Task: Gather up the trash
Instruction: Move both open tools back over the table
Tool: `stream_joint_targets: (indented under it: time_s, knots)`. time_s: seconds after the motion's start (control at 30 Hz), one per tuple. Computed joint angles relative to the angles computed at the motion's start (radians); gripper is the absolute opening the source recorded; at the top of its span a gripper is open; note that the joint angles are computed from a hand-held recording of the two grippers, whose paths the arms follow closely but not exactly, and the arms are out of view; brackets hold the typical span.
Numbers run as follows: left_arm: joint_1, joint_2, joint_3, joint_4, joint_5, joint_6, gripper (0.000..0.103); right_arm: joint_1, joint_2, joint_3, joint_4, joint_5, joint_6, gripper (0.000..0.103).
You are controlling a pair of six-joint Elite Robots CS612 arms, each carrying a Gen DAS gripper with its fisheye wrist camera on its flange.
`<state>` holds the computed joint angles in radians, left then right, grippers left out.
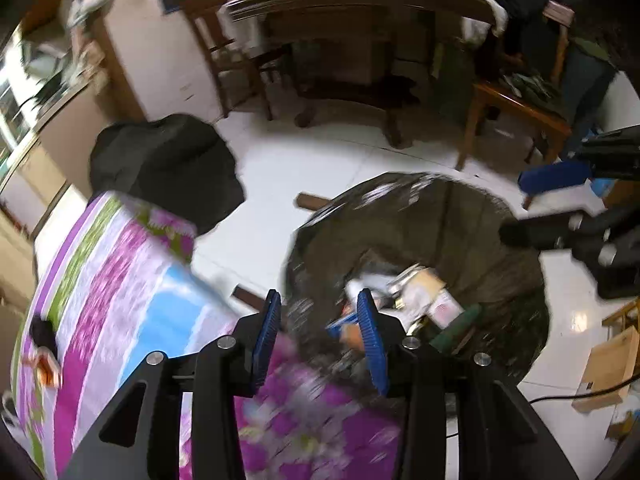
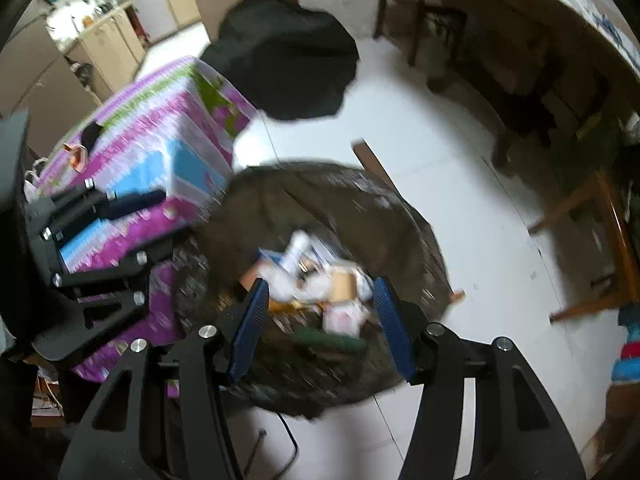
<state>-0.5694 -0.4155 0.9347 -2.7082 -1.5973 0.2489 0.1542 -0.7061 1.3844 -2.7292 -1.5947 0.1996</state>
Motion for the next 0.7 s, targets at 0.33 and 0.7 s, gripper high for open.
stream_joint_targets:
  time_s: [0.33, 0.7]
  knots:
    - [0.104, -0.037, 0.11, -0.087, 0.138, -0.21, 0.049, 0.071, 0.141, -0.185, -0.158, 0.114, -0.059, 0.05]
    - [0.229, -0.072, 0.189, -0.148, 0.214, -0.391, 0.052, 0.14, 0.336, -0.544, 0.008, 0.25, -0.246, 0.045]
